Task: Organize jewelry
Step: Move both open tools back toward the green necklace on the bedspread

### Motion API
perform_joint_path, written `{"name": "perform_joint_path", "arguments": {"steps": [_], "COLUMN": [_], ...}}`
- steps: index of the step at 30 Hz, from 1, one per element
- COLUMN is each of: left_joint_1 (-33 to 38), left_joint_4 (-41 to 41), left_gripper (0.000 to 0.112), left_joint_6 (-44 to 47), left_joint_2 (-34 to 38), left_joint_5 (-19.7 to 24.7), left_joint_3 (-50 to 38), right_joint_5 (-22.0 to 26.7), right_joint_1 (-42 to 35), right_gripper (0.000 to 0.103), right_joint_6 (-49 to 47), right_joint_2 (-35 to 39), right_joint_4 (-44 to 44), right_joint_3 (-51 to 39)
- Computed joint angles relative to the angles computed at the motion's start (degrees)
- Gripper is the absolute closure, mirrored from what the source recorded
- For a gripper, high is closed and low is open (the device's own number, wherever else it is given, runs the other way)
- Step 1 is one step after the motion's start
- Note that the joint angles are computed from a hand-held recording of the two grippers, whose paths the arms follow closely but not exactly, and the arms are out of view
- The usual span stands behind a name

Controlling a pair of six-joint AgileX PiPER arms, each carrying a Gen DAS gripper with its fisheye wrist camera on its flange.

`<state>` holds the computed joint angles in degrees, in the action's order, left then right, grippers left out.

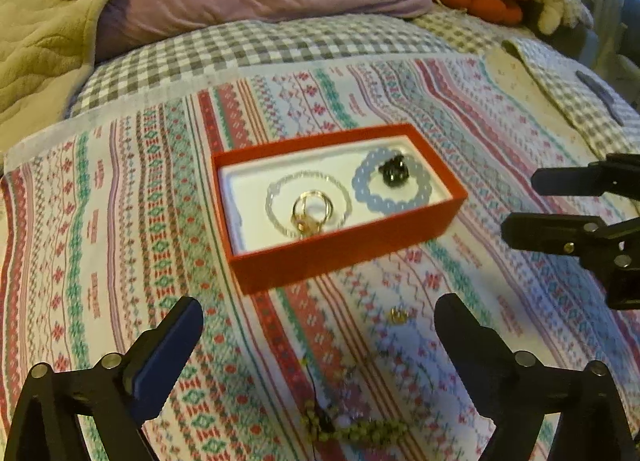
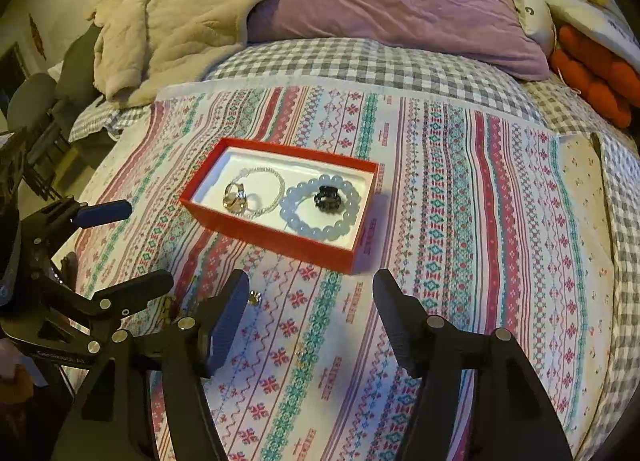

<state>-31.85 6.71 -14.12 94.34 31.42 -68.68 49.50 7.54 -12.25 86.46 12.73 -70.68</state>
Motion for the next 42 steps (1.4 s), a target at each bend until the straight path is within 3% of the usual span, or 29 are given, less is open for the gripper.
{"name": "perform_joint_path", "arguments": {"steps": [14,21,26,34,42], "left_joint_1": [-0.52,-1.04,-1.48,-1.97,-1.11], "left_joint_4": [1.37,3.69,6.56,10.7,9.87], "left_gripper": [0.013,0.013,0.013,0.01,0.01], "left_joint_6": [-0.92,-3.65,-7.21,-11.96,-10.24], "left_joint_2": [-4.23,-5.99,-6.52,-7.66,-6.81], "left_joint_5": [0.51,0.06,-0.04,-1.42,-4.49], "left_joint_3": [8.37,11.36,12.72,15.02,17.82], "right_joint_5": [0.37,-0.99,-3.05,-3.47,-2.26], "right_joint_1": [1.25,0.77,2.14,4.57,5.31], "right_gripper": [0.024,0.007,0.0,0.0,0.0], "right_joint_6": [2.53,4.23,6.12,5.11,2.72], "right_joint_2": [-3.89,-5.14,-6.23,-6.14,-3.94], "right_joint_4": [-3.01,-4.19,-7.4,-8.55,-4.86], "right_joint_3": [6.82,9.88,11.79,13.29,12.91]}}
